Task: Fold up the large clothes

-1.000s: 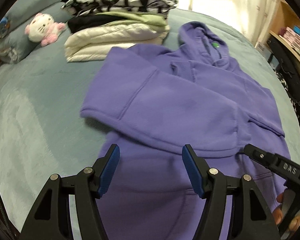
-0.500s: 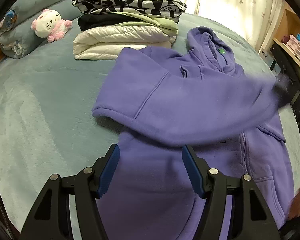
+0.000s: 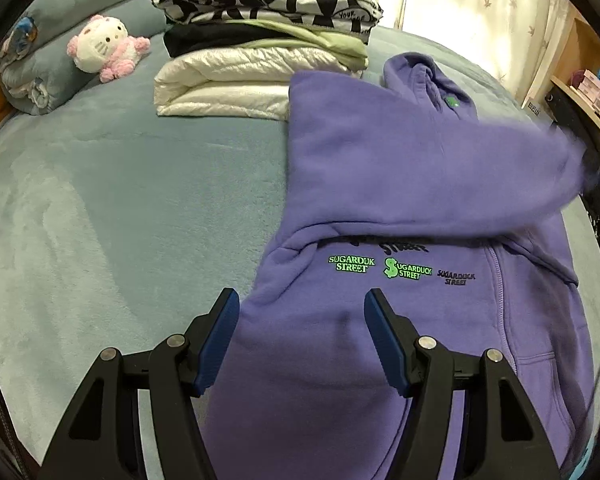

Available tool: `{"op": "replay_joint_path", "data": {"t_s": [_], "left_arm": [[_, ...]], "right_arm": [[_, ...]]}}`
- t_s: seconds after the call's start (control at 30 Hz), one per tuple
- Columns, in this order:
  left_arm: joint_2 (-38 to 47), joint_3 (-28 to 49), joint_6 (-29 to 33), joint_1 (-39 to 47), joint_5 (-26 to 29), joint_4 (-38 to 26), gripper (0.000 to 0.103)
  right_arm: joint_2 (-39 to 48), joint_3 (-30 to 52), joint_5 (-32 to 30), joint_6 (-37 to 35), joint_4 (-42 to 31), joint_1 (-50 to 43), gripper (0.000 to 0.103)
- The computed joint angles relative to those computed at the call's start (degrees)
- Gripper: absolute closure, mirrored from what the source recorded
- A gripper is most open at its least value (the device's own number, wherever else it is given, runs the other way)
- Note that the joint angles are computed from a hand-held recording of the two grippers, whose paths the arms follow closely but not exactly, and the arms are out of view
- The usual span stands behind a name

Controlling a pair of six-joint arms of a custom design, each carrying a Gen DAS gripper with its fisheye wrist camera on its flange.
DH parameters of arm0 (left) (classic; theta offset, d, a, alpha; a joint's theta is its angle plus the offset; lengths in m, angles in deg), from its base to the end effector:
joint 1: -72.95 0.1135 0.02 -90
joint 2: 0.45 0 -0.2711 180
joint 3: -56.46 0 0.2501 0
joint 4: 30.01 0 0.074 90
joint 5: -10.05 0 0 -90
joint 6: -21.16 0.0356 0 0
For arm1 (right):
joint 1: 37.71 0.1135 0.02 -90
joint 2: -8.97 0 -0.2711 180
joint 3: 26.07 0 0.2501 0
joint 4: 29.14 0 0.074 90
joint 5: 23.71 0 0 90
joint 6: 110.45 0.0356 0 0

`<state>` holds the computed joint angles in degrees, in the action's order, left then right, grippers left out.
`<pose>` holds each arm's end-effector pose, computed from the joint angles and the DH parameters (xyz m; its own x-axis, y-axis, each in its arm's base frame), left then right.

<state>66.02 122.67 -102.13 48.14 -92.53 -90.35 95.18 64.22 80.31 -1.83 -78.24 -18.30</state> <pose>0.1986 -0.0833 0.2662 -0.8326 -0.2053 -0.5145 -0.1728 0.9787 -0.1108 0.3125 0.1010 0.3250 -0.6836 0.0876 -0.7246 0.0605 0.9962 0.0633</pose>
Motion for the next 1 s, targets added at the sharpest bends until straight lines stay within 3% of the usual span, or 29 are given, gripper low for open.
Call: {"op": "replay_joint_path", "data": {"t_s": [0.07, 0.17, 0.27, 0.33, 0.5, 0.63, 0.8, 0.9, 0.93, 1.0], "left_arm": [[1.31, 0.48, 1.95, 2.19, 2.51, 1.01, 0.04], [3.68, 2.26, 6.04, 6.38, 5.96, 2.78, 0.04], [8.51, 5.31, 10.63, 12.25, 10.6, 5.86, 0.037], [12.97, 8.17, 12.25, 15.4, 13.39, 7.04, 0.036], [25.67, 16.07, 17.47, 23.37, 26.35, 12.0, 0.036], [34.37, 21.77, 18.09, 26.58, 33.9, 13.07, 0.036], [41.35, 24.93, 18.74, 27.43, 36.67, 16.15, 0.036], [43.47, 25.12, 16.09, 27.91, 38.53, 20.31, 0.036], [43.45, 24.71, 14.87, 28.09, 39.22, 21.84, 0.038], [43.76, 25.16, 13.4, 27.99, 40.71, 23.2, 0.065]], "right_arm": [[3.47, -1.37, -2.66, 1.1, -3.26, -3.66, 0.073], [2.53, -7.86, -14.72, 1.71, -0.64, -9.06, 0.071], [1.21, -10.87, -20.09, 1.85, 1.7, -11.23, 0.057], [1.54, -11.21, -23.7, 2.06, 2.55, -12.55, 0.056], [4.15, -9.8, -27.22, 2.24, 5.33, -12.53, 0.056], [10.17, -5.98, -29.24, 3.64, 6.85, -13.25, 0.055], [14.05, -4.39, -31.65, 3.91, 9.43, -14.35, 0.055], [14.57, -4.56, -31.62, 3.79, 10.78, -14.18, 0.055], [14.75, -4.47, -31.49, 3.65, 10.95, -14.11, 0.055], [14.96, -4.26, -30.99, 3.16, 10.9, -13.88, 0.055]]}}
